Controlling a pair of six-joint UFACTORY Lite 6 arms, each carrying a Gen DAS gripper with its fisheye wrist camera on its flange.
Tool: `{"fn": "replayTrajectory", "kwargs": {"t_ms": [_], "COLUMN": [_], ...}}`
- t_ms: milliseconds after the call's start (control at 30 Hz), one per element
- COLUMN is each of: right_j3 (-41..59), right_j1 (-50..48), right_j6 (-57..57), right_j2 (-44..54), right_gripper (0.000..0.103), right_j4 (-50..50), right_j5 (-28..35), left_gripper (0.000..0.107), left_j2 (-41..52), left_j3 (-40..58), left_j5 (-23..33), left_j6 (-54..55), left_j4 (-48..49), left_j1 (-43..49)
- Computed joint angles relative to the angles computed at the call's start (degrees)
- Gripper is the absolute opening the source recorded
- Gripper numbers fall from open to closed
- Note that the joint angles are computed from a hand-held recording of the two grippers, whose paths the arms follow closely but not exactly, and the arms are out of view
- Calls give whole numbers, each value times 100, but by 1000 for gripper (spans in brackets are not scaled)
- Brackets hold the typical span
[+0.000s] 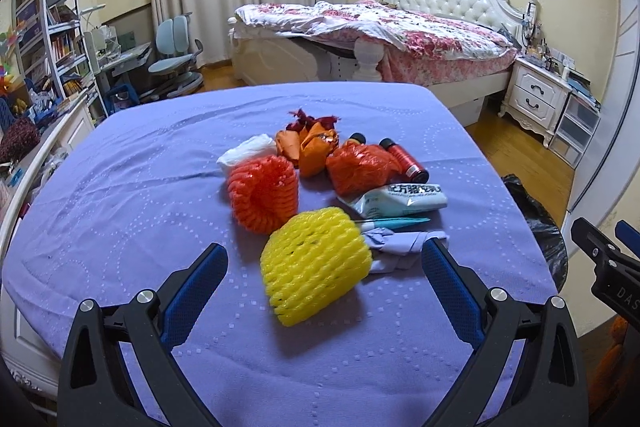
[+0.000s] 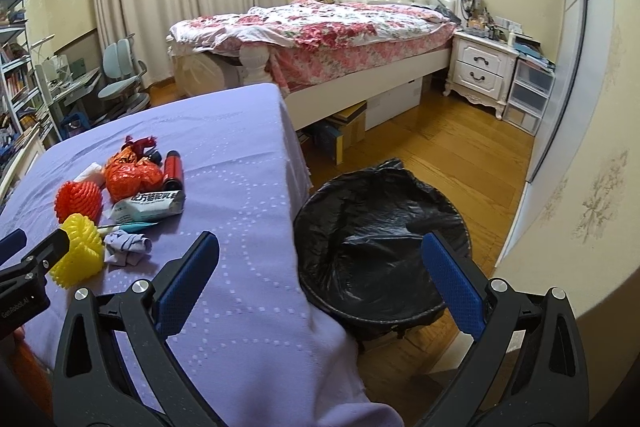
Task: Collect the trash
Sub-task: 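Reach the left gripper to the yellow foam net and close on it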
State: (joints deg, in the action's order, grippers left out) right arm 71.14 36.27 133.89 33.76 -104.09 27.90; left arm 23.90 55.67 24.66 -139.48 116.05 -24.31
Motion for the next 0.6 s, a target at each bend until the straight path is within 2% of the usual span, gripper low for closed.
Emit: {"fn": "replayTrajectory", "kwargs": {"t_ms": [233, 367, 600], "right_j3": [489, 749, 1023], "right_j1": [128, 148, 236], "right_j6": [-485, -747, -994], "right_j2": [379, 577, 755], "right_gripper": [98, 98, 98], "right_j4": [285, 482, 660], "right_j5": [-124, -230, -438], "left_gripper": [94, 72, 59], "left_j2": [366, 484, 331], "left_j3": [233, 288, -3], "left_j5": [-318, -503, -624], "left_j6": [42, -68, -1082], "left_j4": [82, 300, 1479], "left_j1": [248, 325, 468]}}
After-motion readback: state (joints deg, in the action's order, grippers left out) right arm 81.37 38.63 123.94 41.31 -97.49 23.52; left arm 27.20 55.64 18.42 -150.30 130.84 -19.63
